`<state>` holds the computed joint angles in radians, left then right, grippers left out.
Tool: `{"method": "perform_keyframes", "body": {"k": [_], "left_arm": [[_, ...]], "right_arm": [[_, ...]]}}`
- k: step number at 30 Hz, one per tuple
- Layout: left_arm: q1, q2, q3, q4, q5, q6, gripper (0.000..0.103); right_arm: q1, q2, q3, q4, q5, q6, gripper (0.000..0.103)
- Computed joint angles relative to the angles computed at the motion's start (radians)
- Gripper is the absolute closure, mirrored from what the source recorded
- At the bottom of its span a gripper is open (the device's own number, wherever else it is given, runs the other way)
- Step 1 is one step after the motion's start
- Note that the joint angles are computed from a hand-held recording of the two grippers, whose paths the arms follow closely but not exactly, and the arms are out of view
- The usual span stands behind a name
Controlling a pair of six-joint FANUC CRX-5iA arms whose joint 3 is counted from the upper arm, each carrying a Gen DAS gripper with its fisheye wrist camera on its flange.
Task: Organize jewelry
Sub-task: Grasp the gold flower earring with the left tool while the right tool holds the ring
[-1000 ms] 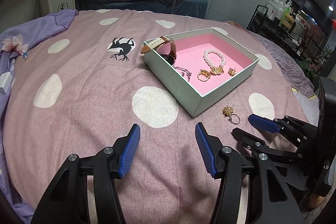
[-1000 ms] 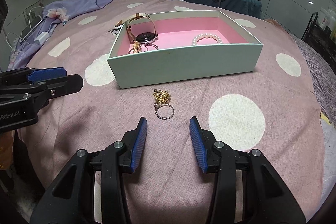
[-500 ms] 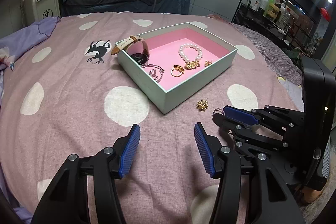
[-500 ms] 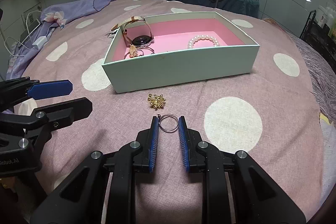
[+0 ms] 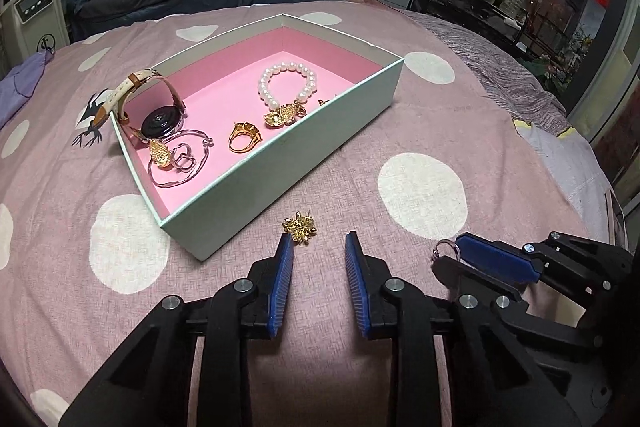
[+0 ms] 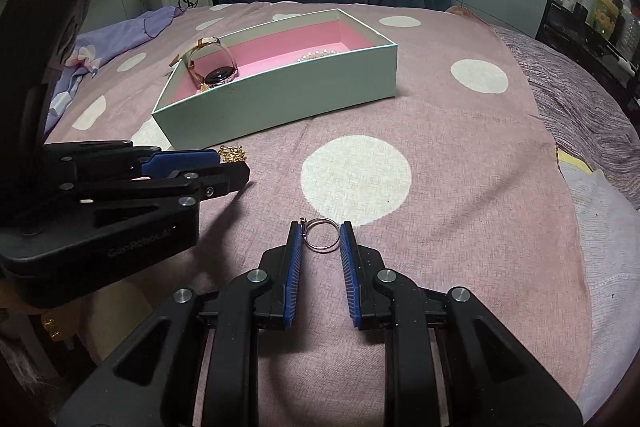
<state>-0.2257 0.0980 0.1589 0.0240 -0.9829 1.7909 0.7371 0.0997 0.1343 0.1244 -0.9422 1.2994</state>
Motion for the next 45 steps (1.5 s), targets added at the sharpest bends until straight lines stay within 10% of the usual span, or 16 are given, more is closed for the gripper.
{"method": "perform_keyframes", "body": {"k": [8,25,32,36,45], "left_arm": [[-0.006,0.033,0.046,-0.034,-0.031,0.008,0.097],[0.043,-0.054,-0.05,0.059,0.022,-0.028,0.1],[0.003,0.041,0.041,0.022,-0.037,-0.038,0.091],[-0.018,0.066,0.08,-0.015,-0.042,-0.01,0.06],[-0.028,0.084,0.115,-0.057,-0.057,-0.004,0.102]], "right_arm": [[-0.005,0.002,0.005,-0.013,-0.002,-0.002,0.082],[-0.012,0.016,0.041,-0.053,-0.025,0.011,0.083],[-0.017,0.003,0.027,-0.048,-0.025,0.002,0.082],[-0.016,-0.001,0.022,-0.039,-0.021,-0.007,0.083],[-0.016,-0.003,0.018,-0.034,-0.02,-0.018,0.082]]}}
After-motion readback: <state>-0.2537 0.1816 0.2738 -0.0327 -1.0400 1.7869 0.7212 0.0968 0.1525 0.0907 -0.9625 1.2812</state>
